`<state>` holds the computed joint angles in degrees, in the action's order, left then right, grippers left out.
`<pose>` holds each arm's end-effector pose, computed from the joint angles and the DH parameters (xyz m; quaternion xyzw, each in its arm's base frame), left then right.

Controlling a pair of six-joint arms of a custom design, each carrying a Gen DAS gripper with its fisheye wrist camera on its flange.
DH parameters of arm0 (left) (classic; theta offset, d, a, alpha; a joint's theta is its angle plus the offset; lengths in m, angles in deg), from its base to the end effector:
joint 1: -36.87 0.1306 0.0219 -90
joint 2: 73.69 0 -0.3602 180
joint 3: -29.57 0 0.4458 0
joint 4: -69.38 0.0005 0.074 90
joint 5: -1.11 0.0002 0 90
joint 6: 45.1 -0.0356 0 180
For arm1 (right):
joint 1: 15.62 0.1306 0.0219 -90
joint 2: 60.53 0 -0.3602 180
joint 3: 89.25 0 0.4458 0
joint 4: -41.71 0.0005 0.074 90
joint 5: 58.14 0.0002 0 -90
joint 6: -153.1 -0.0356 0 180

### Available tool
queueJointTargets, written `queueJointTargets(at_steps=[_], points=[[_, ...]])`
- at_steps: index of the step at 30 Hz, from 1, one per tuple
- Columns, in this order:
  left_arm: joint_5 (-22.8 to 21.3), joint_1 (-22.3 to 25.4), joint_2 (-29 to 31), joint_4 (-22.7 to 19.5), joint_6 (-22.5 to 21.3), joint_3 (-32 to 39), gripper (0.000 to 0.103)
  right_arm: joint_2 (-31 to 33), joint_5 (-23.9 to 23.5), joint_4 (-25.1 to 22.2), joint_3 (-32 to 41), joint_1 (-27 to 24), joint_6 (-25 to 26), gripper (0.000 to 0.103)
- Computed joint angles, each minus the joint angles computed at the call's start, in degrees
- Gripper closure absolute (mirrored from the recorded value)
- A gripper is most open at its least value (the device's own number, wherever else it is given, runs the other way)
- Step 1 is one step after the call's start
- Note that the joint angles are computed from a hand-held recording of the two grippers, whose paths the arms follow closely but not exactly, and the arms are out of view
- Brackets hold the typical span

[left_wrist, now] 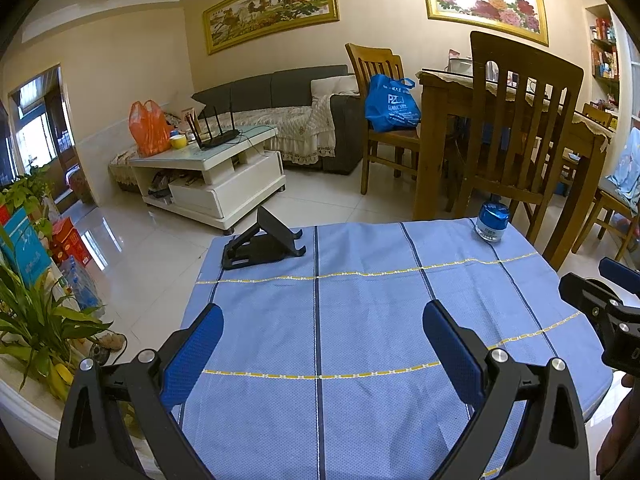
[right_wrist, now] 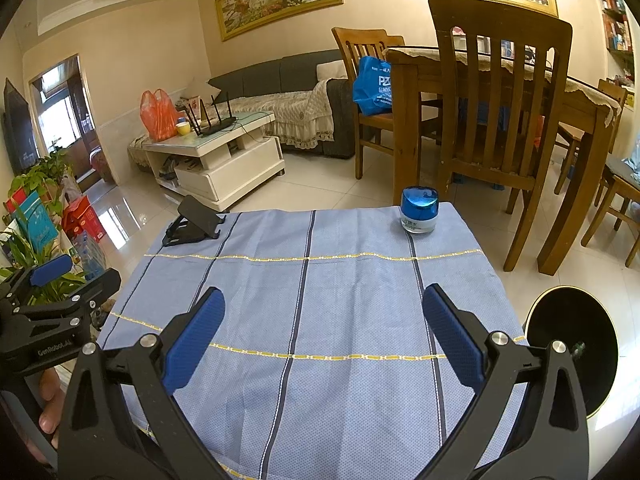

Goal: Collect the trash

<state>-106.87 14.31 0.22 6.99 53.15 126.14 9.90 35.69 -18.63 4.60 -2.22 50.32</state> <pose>0.3885 -0.1500 0.5793 0.0455 0.8955 0.0249 0.4420 0.3876 0.0894 0.5812 0.0101 0.8942 0.0720 0.4417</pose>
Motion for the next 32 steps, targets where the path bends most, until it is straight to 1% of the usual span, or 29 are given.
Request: queueJointTargets(at_steps=[7, 10, 15, 16, 17, 18, 19, 21, 24, 27, 28, 31, 32], points=[[0.23, 0.14, -0.12, 0.43, -0.06, -0.37, 0.007, 0.03, 0.00, -0.06, 0.04, 0.04, 0.06, 0.005], [-0.32, -0.09, -0.16, 0.50, -0.04, -0.41, 0.007, -0.04, 0.05, 0.01, -0.09, 0.13, 0.08, 0.005], [0.26, -0.02, -0.02, 0.24, 0.31, -0.01, 0.007, -0.14, 0.21, 0.00, -0.27, 0.22, 0.03, 0.005], [-1.05, -0.33, -0.06, 0.38, 0.46, -0.06, 0.007, -0.12, 0.10, -0.03, -0.22, 0.12, 0.10, 0.005], [-4.46, -1.09, -0.19, 0.80, 0.68, -0.29, 0.007, -0.15, 0.10, -0.06, -0.26, 0.13, 0.04, 0.005], [-6.36, -1.53, -0.41, 1.62, 0.47, -0.61, 0.007, -0.29, -0.08, -0.04, -0.47, 0.05, 0.10, 0.005], [-6.48, -1.71, -0.60, 2.13, -0.03, -0.72, 0.007, -0.34, -0.19, -0.09, -0.54, 0.02, -0.01, 0.005], [-4.86, -1.36, -0.48, 1.82, -0.32, -0.32, 0.007, -0.54, -0.51, -0.07, -0.96, -0.16, -0.14, 0.005], [-4.19, -1.29, -0.13, 1.64, -1.21, -0.04, 0.007, -0.85, -0.79, -0.03, -1.44, -0.26, -0.15, 0.005], [-0.71, -0.48, 0.73, 0.08, -1.96, 0.82, 0.007, -0.75, -0.76, 0.06, -1.32, -0.34, -0.01, 0.005], [-0.33, -0.27, 0.91, -0.26, -1.89, 0.92, 0.007, -0.71, -0.89, 0.21, -1.41, -0.47, 0.15, 0.005], [-1.99, -0.51, 0.81, -0.18, -1.55, 0.35, 0.007, -0.69, -0.92, 0.13, -1.38, -0.47, 0.04, 0.005], [-1.55, -0.35, 0.80, -0.25, -1.60, 0.31, 0.007, -0.69, -0.97, 0.12, -1.37, -0.49, 0.07, 0.005]])
